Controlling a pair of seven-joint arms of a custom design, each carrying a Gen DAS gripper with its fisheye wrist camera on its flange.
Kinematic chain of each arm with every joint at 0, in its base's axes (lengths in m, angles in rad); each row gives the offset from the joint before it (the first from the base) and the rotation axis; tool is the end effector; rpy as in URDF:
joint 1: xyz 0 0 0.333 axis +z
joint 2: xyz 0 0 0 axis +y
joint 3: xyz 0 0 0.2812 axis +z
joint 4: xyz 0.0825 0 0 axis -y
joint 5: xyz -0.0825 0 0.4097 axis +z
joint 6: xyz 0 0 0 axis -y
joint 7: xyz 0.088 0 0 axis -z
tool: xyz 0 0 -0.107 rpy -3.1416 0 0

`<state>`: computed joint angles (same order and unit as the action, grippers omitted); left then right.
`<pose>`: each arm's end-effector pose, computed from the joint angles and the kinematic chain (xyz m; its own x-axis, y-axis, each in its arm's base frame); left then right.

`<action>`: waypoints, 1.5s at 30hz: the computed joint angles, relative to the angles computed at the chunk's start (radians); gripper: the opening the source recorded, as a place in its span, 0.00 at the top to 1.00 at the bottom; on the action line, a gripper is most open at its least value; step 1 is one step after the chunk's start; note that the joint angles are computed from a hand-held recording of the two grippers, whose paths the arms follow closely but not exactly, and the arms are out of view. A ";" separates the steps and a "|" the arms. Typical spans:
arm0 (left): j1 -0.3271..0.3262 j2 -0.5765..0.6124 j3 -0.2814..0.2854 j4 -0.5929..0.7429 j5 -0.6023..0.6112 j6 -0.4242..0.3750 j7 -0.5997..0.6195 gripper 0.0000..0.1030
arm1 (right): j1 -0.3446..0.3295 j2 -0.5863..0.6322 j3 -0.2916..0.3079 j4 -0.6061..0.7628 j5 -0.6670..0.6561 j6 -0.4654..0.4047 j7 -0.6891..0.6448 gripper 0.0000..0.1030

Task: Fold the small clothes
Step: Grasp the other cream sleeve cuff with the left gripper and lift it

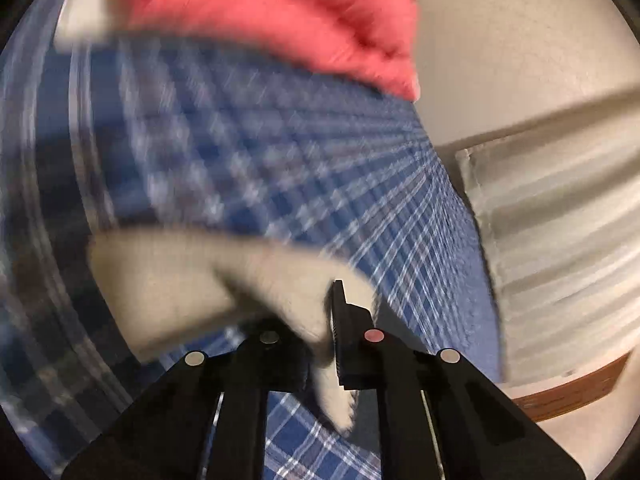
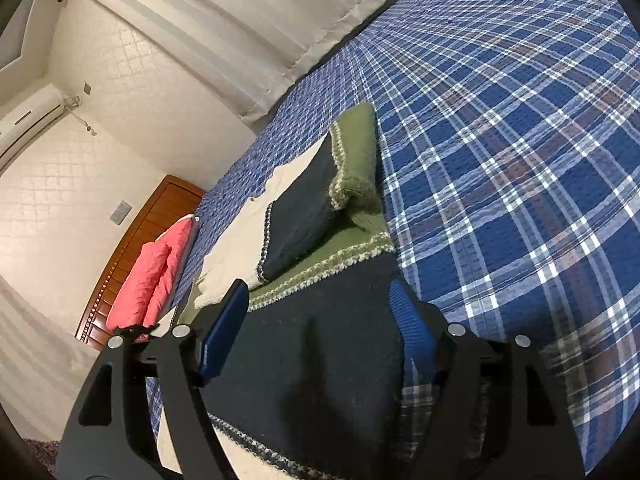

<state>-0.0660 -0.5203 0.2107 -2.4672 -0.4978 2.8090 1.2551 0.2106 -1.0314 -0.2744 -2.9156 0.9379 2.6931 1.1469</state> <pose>0.4730 0.0997 0.5279 0.4327 -0.5800 0.6902 -0.4375 -0.8045 -0.4018 0.3558 -0.0342 0.4615 0.0475 -0.6865 -0.7256 -0.6749 0.5134 -0.5300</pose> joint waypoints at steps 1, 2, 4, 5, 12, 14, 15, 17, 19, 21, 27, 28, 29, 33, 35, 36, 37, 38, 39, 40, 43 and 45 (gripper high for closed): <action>0.064 -0.004 -0.072 0.019 0.096 -0.013 -0.040 0.91 | 0.003 -0.001 -0.001 0.000 0.003 0.003 -0.001 0.29; 0.094 -0.010 -0.113 0.033 0.161 -0.018 -0.059 0.91 | 0.003 -0.002 0.000 0.000 0.004 0.004 0.001 0.29; 0.143 -0.024 -0.205 0.068 0.307 -0.025 -0.107 0.91 | 0.003 -0.002 -0.001 0.000 0.002 0.003 0.001 0.29; 0.143 -0.031 -0.225 0.078 0.351 -0.026 -0.117 0.91 | 0.003 -0.002 -0.002 -0.001 0.002 0.003 0.000 0.29; 0.009 0.039 -0.305 0.216 0.491 -0.032 -0.158 0.91 | 0.010 -0.004 -0.004 -0.001 0.009 0.009 -0.004 0.29; -0.014 0.077 -0.343 0.260 0.540 -0.038 -0.176 0.91 | 0.011 -0.005 -0.007 -0.002 0.011 0.009 -0.005 0.29; -0.024 0.103 -0.359 0.287 0.564 -0.046 -0.183 0.91 | 0.017 -0.003 -0.009 0.000 0.017 0.014 -0.008 0.29; -0.040 0.154 -0.406 0.337 0.625 -0.068 -0.211 0.91 | 0.019 -0.006 -0.009 -0.001 0.021 0.017 -0.008 0.29; -0.060 0.217 -0.440 0.397 0.680 -0.094 -0.236 0.91 | 0.030 0.000 -0.013 0.002 0.032 0.026 -0.014 0.29; -0.082 0.284 -0.471 0.457 0.744 -0.136 -0.252 0.91 | 0.044 0.004 -0.013 0.006 0.046 0.039 -0.018 0.29; -0.165 0.477 -0.514 0.630 0.949 -0.269 -0.308 0.91 | 0.068 0.010 -0.029 0.009 0.081 0.059 -0.045 0.29; -0.182 0.504 -0.511 0.653 0.944 -0.283 -0.305 0.91 | 0.075 0.016 -0.029 0.013 0.089 0.064 -0.049 0.29; -0.199 0.526 -0.508 0.673 0.951 -0.299 -0.305 0.91 | 0.080 0.019 -0.029 0.016 0.095 0.068 -0.052 0.29; -0.267 0.604 -0.504 0.745 1.027 -0.370 -0.324 0.90 | 0.089 0.024 -0.032 0.019 0.114 0.075 -0.066 0.29; -0.303 0.646 -0.498 0.789 1.086 -0.413 -0.336 0.88 | 0.100 0.036 -0.032 0.027 0.128 0.083 -0.075 0.29; -0.319 0.656 -0.495 0.801 1.113 -0.432 -0.339 0.85 | 0.076 0.008 -0.030 0.006 0.116 0.066 -0.069 0.29; -0.333 0.659 -0.493 0.805 1.131 -0.439 -0.340 0.76 | 0.079 0.009 -0.031 0.007 0.120 0.068 -0.073 0.29; -0.339 0.661 -0.491 0.805 1.132 -0.435 -0.337 0.69 | 0.077 0.009 -0.030 0.007 0.121 0.067 -0.073 0.29; -0.344 0.662 -0.489 0.803 1.128 -0.426 -0.334 0.59 | 0.075 0.009 -0.030 0.007 0.121 0.065 -0.073 0.29; -0.346 0.656 -0.489 0.795 1.116 -0.412 -0.329 0.56 | 0.076 0.010 -0.029 0.008 0.122 0.066 -0.074 0.29; -0.355 0.657 -0.489 0.795 1.102 -0.391 -0.315 0.56 | 0.082 0.019 -0.028 0.014 0.130 0.071 -0.078 0.29; -0.360 0.662 -0.488 0.802 1.100 -0.386 -0.311 0.53 | 0.074 0.012 -0.027 0.009 0.127 0.064 -0.077 0.29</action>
<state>-0.4264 0.1412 -0.2773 -1.6654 0.6023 2.4230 0.9436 0.2843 -1.0191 -0.3013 -2.9066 1.0645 2.7572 1.0695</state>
